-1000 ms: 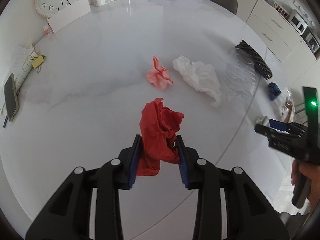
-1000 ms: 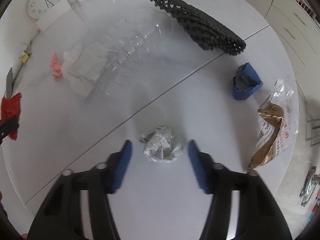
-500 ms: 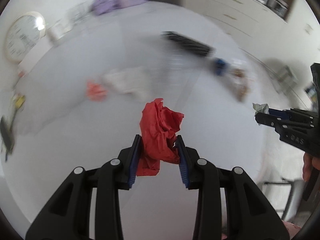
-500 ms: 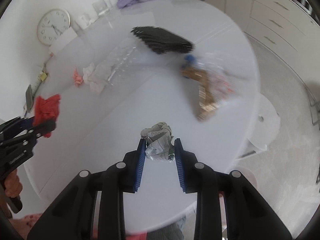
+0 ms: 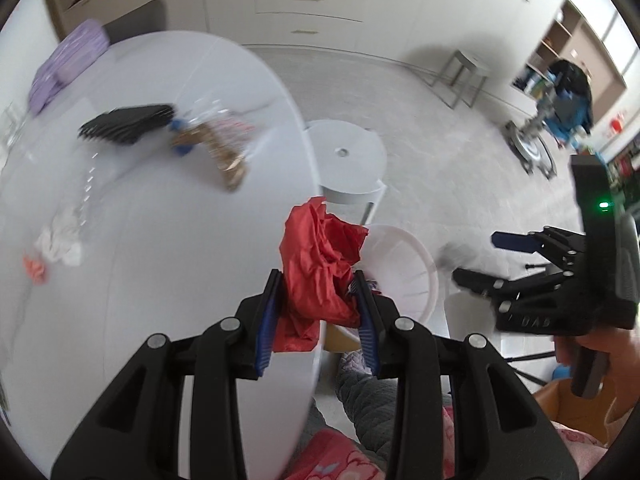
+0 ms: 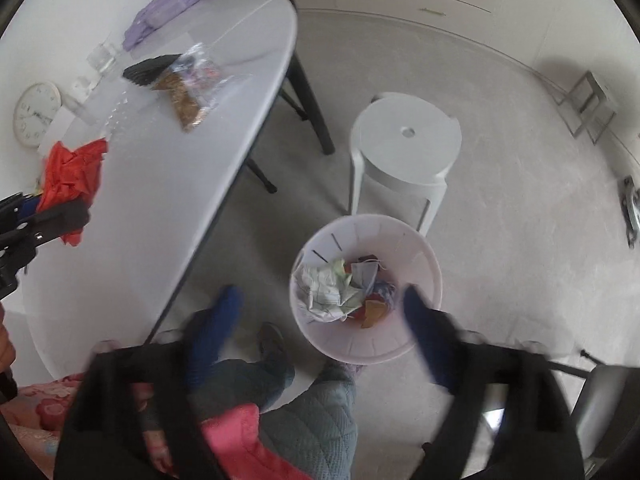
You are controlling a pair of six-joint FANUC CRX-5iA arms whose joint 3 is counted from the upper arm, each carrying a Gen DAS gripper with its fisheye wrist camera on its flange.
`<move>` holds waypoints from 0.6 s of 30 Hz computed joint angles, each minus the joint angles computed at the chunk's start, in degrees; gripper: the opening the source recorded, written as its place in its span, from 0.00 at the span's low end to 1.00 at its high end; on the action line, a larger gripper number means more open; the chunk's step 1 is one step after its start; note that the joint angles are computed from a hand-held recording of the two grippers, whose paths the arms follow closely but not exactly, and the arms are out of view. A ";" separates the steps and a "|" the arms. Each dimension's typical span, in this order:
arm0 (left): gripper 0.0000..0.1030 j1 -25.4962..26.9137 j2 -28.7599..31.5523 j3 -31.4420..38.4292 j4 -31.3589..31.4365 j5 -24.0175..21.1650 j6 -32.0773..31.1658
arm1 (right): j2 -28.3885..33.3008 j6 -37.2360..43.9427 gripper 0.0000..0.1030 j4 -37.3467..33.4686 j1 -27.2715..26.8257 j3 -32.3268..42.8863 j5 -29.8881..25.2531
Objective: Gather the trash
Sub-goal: 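Carry both items over the bin and open both grippers to drop them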
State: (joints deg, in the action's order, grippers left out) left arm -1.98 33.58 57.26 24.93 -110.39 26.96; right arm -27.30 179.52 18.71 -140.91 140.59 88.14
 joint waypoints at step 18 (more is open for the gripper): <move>0.47 -7.16 -11.60 -16.85 -2.05 5.35 -4.01 | 11.96 -15.31 0.98 0.00 3.44 17.12 -0.03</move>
